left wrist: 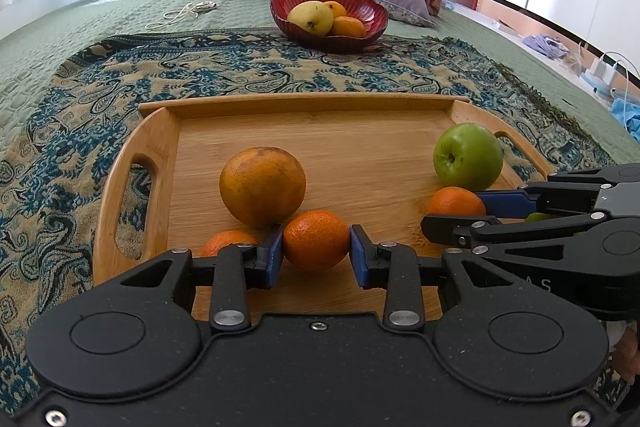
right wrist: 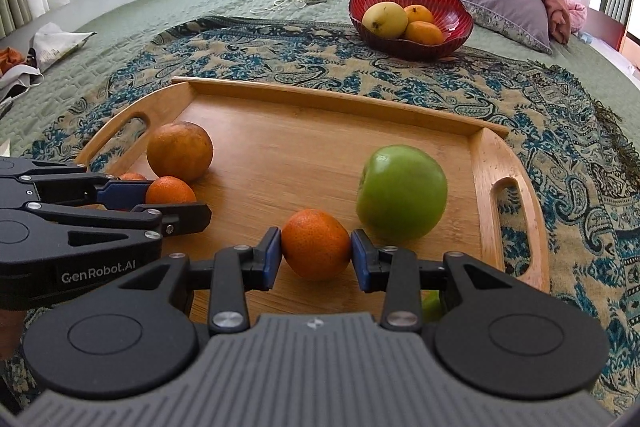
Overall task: Organize fruits
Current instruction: 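Lift the tangerine with the left gripper while the right gripper carries its tangerine over the tray, then open the left gripper to release the tangerine on the tray while the right gripper releases its tangerine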
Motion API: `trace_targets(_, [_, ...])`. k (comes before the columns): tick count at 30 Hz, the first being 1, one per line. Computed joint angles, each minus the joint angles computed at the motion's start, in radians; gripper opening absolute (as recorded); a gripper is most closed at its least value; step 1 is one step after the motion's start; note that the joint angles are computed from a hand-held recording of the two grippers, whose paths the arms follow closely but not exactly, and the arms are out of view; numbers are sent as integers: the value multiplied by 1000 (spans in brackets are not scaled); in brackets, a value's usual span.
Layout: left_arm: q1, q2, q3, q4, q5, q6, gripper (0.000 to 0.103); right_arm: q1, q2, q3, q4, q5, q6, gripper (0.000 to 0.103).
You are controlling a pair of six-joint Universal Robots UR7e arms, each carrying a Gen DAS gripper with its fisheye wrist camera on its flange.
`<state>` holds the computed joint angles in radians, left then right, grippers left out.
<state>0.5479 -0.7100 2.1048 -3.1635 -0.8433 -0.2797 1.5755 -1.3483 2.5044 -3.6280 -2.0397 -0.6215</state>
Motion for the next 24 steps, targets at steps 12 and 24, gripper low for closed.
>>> trace_targets(12, [-17, -15, 22, 3, 6, -10, 46, 3, -18, 15, -11, 13, 4, 59])
trace_targets(24, [-85, -54, 99, -47, 72, -32, 66, 11, -39, 88, -160, 40, -46, 68])
